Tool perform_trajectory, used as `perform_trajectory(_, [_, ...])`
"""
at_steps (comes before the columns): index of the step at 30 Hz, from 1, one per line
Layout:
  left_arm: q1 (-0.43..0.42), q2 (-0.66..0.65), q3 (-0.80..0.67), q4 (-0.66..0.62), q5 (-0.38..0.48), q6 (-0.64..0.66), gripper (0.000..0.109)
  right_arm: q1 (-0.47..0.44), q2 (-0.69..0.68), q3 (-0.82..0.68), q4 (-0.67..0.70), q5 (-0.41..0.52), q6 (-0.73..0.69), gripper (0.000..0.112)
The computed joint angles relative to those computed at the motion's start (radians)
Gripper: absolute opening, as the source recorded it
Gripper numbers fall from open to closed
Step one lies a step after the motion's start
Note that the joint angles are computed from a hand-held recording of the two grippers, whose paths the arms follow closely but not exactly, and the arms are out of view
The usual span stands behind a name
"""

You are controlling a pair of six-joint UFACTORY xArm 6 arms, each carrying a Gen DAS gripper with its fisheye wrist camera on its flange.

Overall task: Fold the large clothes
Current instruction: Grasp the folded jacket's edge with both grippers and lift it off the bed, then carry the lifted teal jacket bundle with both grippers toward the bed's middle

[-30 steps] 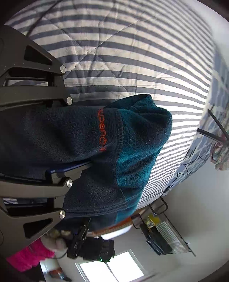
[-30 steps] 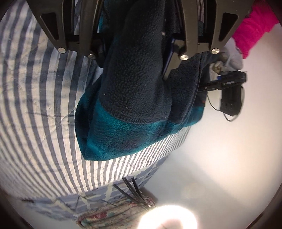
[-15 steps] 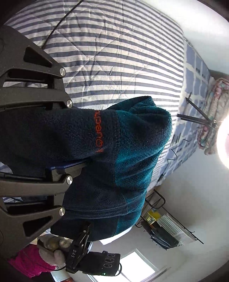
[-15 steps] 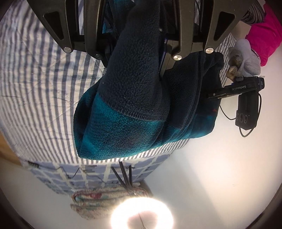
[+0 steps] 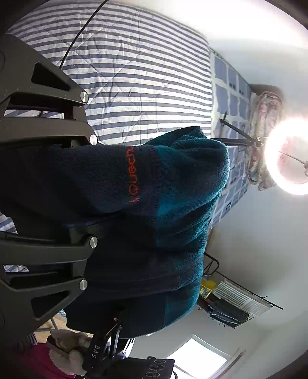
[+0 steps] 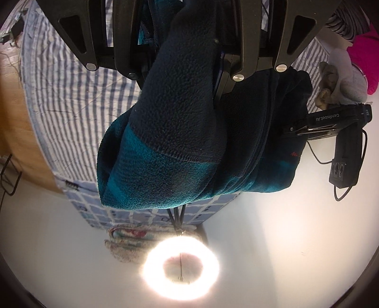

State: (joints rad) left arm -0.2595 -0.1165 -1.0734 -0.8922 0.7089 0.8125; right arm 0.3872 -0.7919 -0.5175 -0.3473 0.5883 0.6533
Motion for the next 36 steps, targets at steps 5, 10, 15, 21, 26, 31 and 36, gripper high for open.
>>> perform_trajectory(5, [-0.058, -0.051, 0.032, 0.078, -0.07, -0.068, 0.035, -0.001, -0.047, 0.014, -0.035, 0.017, 0.015, 0.038])
perform_trajectory(10, [-0.1, -0.052, 0.013, 0.104, -0.101, -0.113, 0.035, -0.021, -0.086, 0.024, -0.028, 0.023, -0.011, 0.038])
perform_trajectory(15, [-0.158, -0.001, -0.05, 0.141, -0.15, -0.15, 0.035, -0.075, -0.127, 0.027, 0.02, 0.042, -0.085, 0.038])
perform_trajectory(21, [-0.227, 0.078, -0.133, 0.189, -0.21, -0.179, 0.035, -0.166, -0.127, 0.016, 0.068, 0.034, -0.179, 0.038])
perform_trajectory(26, [-0.258, 0.178, -0.238, 0.208, -0.205, -0.205, 0.035, -0.233, -0.101, 0.01, 0.099, 0.01, -0.238, 0.038])
perform_trajectory(31, [-0.28, 0.326, -0.403, 0.238, -0.178, -0.227, 0.035, -0.313, -0.049, 0.011, 0.155, -0.044, -0.315, 0.038])
perform_trajectory(36, [-0.289, 0.553, -0.673, 0.251, -0.072, -0.287, 0.035, -0.407, 0.065, -0.012, 0.204, -0.114, -0.397, 0.038])
